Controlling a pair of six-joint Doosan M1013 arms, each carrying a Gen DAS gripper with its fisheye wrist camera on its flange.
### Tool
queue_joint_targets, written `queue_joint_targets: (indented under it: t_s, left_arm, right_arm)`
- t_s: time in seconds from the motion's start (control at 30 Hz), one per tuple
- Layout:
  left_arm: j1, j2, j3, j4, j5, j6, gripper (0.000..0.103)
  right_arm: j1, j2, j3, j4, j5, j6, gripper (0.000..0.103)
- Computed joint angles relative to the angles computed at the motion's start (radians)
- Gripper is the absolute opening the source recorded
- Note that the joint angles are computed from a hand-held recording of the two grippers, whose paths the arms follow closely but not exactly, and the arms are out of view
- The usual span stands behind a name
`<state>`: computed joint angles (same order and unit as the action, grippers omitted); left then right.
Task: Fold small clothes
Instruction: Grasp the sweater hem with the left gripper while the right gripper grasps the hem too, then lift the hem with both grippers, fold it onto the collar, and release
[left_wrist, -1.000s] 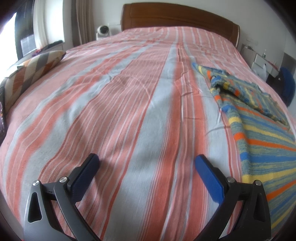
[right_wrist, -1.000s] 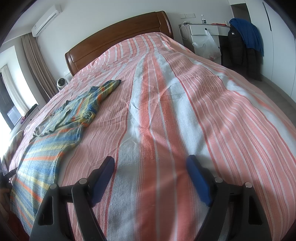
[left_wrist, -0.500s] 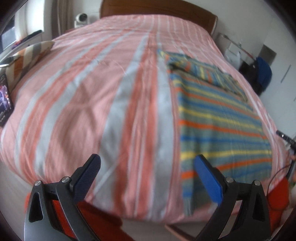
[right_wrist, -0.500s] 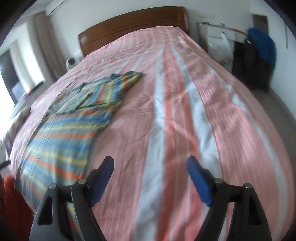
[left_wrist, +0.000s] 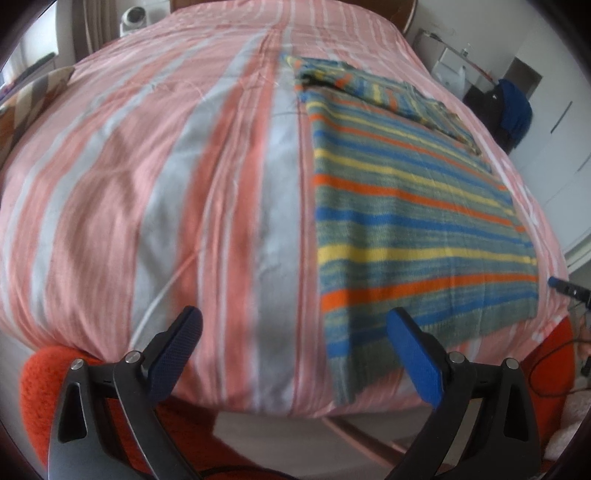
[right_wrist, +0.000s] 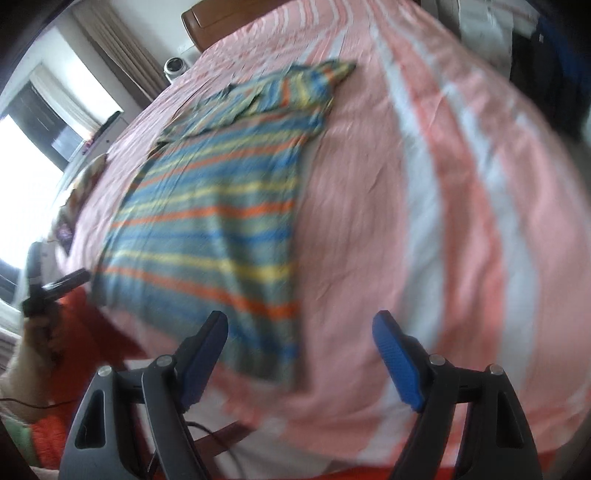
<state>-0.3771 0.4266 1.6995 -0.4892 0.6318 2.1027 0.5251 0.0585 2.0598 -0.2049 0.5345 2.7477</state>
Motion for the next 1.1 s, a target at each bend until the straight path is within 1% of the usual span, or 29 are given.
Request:
queue_joint_targets:
  t_s: [0.03, 0.07, 0.1, 0.13, 0.17, 0.2, 0.23, 0.27, 0.3, 0.33, 0.37, 0.4, 0.47, 0.5, 0.57, 0.67, 0.7, 0.77, 0.83, 0.9, 1.0, 1.03, 1.07, 1.1]
  left_arm:
    - [-0.002, 0.003, -0.003, -0.001, 0.014, 0.001, 0.092]
    - [-0.004, 0.006, -0.005, 0.002, 0.026, -0.001, 0.085]
    - [-0.006, 0.010, -0.009, 0.003, 0.048, -0.001, 0.078]
    - [-0.011, 0.013, -0.009, 0.014, 0.061, -0.005, 0.076]
    - [-0.017, 0.013, -0.007, 0.032, 0.059, -0.013, 0.070]
    - [-0.022, 0.013, -0.006, 0.043, 0.059, -0.016, 0.059]
    - [-0.027, 0.015, -0.008, 0.046, 0.064, -0.013, 0.051]
    - [-0.029, 0.018, -0.013, 0.032, 0.082, 0.002, 0.021]
    - [-0.029, 0.024, -0.021, 0.017, 0.110, 0.020, 0.004]
    - [-0.031, 0.026, -0.027, 0.016, 0.130, 0.022, 0.003]
    - [-0.035, 0.021, -0.025, 0.032, 0.123, 0.012, 0.003]
    - [-0.032, 0.020, -0.026, 0.022, 0.132, 0.020, 0.002]
    - [-0.012, 0.021, -0.036, -0.035, 0.164, 0.032, 0.002]
    - [0.004, 0.022, -0.043, -0.086, 0.183, 0.046, 0.002]
    - [0.026, 0.020, -0.058, -0.182, 0.181, 0.077, 0.002]
    - [0.044, 0.033, -0.103, -0.314, 0.175, 0.126, 0.002]
    - [0.044, 0.045, -0.131, -0.337, 0.177, 0.131, 0.002]
    - [0.035, 0.077, -0.195, -0.361, 0.159, 0.130, 0.002]
    - [0.024, 0.113, -0.261, -0.363, 0.146, 0.120, 0.002]
    - [0.011, 0.174, -0.363, -0.348, 0.150, 0.063, 0.002]
    - [-0.010, 0.283, -0.548, -0.258, 0.185, -0.084, 0.002]
    - [-0.016, 0.305, -0.582, -0.232, 0.193, -0.114, 0.002]
    - [-0.025, 0.347, -0.656, -0.182, 0.210, -0.182, 0.002]
    - [-0.029, 0.379, -0.709, -0.156, 0.229, -0.221, 0.002]
  right_arm:
    - [0.002, 0.005, 0.003, 0.024, -0.020, -0.012, 0.080]
    - [0.003, 0.012, 0.002, 0.050, -0.027, -0.034, 0.080]
    - [0.006, 0.026, -0.004, 0.076, -0.017, -0.065, 0.080]
    - [0.007, 0.038, -0.011, 0.099, -0.004, -0.090, 0.080]
    - [0.006, 0.049, -0.016, 0.132, 0.010, -0.125, 0.080]
    - [0.005, 0.056, -0.019, 0.151, 0.018, -0.143, 0.079]
    - [0.007, 0.061, -0.021, 0.159, 0.024, -0.149, 0.073]
    - [0.007, 0.066, -0.023, 0.165, 0.027, -0.154, 0.066]
    - [-0.001, 0.071, -0.023, 0.219, 0.017, -0.207, 0.037]
    - [-0.012, 0.076, -0.022, 0.285, 0.001, -0.273, 0.006]
    - [-0.018, 0.081, -0.022, 0.327, -0.009, -0.311, 0.006]
    - [-0.020, 0.082, -0.025, 0.342, -0.008, -0.324, 0.005]
    - [-0.020, 0.072, -0.027, 0.336, -0.007, -0.320, 0.005]
    - [-0.022, 0.061, -0.024, 0.333, -0.019, -0.309, 0.005]
    - [-0.028, 0.037, -0.015, 0.299, -0.049, -0.255, 0.005]
    - [-0.048, 0.007, -0.004, 0.217, -0.125, -0.152, 0.005]
    - [-0.063, 0.003, -0.004, 0.178, -0.160, -0.114, 0.005]
    - [-0.089, 0.009, -0.018, 0.123, -0.191, -0.077, 0.005]
    - [-0.128, 0.026, -0.036, 0.076, -0.230, -0.052, 0.005]
    - [-0.175, 0.055, -0.063, 0.042, -0.265, -0.044, 0.005]
    - [-0.248, 0.105, -0.113, 0.098, -0.290, -0.128, 0.005]
    - [-0.270, 0.117, -0.122, 0.149, -0.298, -0.186, 0.005]
    - [-0.295, 0.134, -0.140, 0.210, -0.299, -0.253, 0.005]
    - [-0.318, 0.152, -0.157, 0.261, -0.303, -0.307, 0.005]
